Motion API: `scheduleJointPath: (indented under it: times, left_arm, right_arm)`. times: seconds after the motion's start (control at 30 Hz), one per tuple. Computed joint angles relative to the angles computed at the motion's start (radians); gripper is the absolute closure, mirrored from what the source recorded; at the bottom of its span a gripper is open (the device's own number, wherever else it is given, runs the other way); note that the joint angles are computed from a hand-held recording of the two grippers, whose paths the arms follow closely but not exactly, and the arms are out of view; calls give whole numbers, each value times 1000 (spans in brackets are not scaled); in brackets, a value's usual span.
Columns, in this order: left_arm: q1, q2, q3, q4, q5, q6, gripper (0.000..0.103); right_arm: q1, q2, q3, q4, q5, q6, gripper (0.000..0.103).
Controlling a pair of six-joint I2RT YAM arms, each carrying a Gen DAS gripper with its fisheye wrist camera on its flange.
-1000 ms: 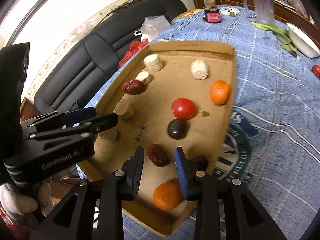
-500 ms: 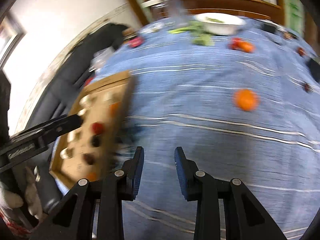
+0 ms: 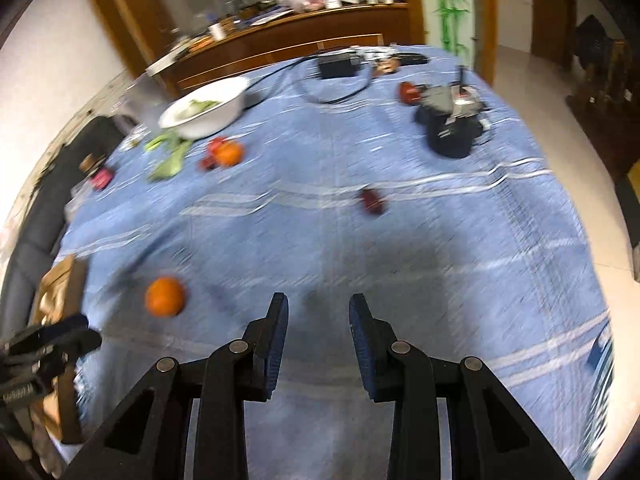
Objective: Organize fruits
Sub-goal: 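Move both tools back over the last fruit on the cloth, then grasp the last tangerine with the left tool while the right tool grasps a red date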
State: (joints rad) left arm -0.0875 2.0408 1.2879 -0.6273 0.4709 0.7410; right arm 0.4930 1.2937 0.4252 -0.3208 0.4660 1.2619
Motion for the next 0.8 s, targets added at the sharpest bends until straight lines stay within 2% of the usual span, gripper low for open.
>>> scheduleJointPath:
  times: [0.13,0.23,0.4,0.6,0.63,0.67,0.73,0.77,0.8]
  left_arm:
    - [-60,43,1,59,-16,-69,46]
    - [-85,67,9,92,-27,-100,46]
    - [-109,106,34,111,-37,-124,46]
    - [-128,119,14,161,-70,-124,47]
    - [-130,114,3,176,-72,-123,50]
    - [-132,113,0,176,-66,-116,57]
    - [-133,112,1,157,-45,-97,69]
    - [-141,96,-24,184,-61,-92,69]
    - [-145,85,-41,201,-68,-83,69]
  right_arm:
    - [-229,1,-58,128,-100,-199,70]
    - [-339,45,-68,217,-162,-305,70]
    - [-408,161,-42,329,-217,-392,70]
    - [-402,254,33,335,-191,-459,70]
    - [-391,265,44,329,-180,-464,70]
    - [-388,274,51,330,-175,-469,70]
    - [-375,287,64,325,-166,-473,78]
    - [-372,292,69,323,-166,-472,83]
    - [-367,289,70,321,-167,-468,83]
